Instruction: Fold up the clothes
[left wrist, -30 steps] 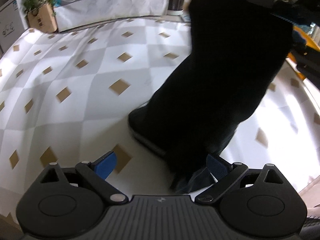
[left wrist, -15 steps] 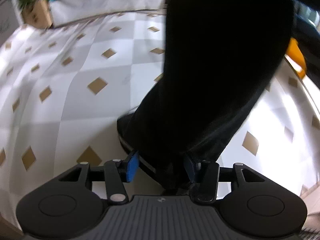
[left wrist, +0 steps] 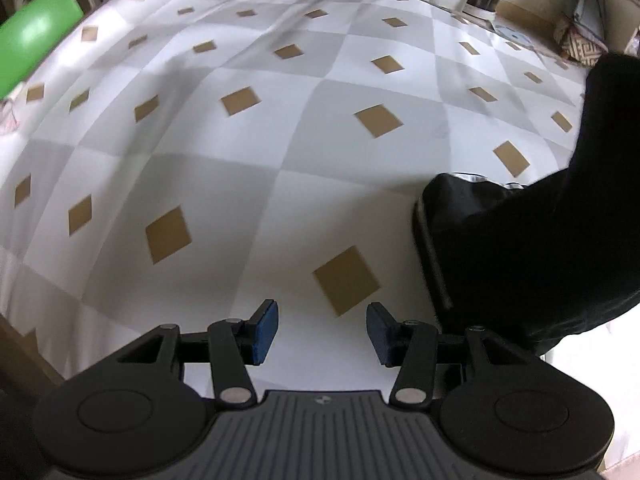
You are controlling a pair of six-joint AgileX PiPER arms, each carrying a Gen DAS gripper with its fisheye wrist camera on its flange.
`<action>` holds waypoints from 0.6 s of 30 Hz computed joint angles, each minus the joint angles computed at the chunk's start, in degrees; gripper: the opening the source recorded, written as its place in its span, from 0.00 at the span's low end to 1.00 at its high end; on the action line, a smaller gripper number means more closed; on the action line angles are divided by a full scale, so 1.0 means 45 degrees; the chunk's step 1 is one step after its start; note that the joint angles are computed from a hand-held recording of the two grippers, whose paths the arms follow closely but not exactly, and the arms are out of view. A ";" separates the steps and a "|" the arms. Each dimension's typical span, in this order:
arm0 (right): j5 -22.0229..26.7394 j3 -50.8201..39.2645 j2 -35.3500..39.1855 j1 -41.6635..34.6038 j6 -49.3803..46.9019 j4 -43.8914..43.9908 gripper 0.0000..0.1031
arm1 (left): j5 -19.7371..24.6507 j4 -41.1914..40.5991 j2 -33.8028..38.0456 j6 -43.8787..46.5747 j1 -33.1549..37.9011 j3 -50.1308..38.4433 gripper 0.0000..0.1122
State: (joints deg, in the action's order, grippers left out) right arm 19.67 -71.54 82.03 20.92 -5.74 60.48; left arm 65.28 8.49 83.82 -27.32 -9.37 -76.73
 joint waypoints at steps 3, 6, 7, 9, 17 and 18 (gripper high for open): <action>0.0132 -0.0021 0.0057 0.0006 -0.0161 0.0233 0.49 | -0.0133 -0.0330 -0.0365 0.0559 -0.0063 0.0235 0.43; 0.0334 -0.0078 0.0106 0.0055 -0.0131 0.0210 0.50 | -0.0137 -0.1008 -0.0641 0.1028 -0.0350 0.0014 0.45; 0.0417 -0.0111 0.0138 0.0062 -0.0209 0.0302 0.51 | -0.0127 -0.1086 -0.0700 0.1103 -0.0575 -0.0122 0.46; 0.0635 -0.0206 0.0204 0.0061 -0.0346 0.0393 0.51 | -0.0087 -0.0963 -0.0755 0.1105 -0.1207 -0.0486 0.53; 0.0914 -0.0427 0.0202 0.0233 0.0208 -0.0102 0.55 | -0.0051 0.0101 -0.0329 0.0297 -0.3064 -0.1960 0.64; 0.0912 -0.0410 0.0175 0.0232 0.0228 -0.0121 0.56 | -0.0023 0.0247 -0.0187 0.0174 -0.3239 -0.2138 0.65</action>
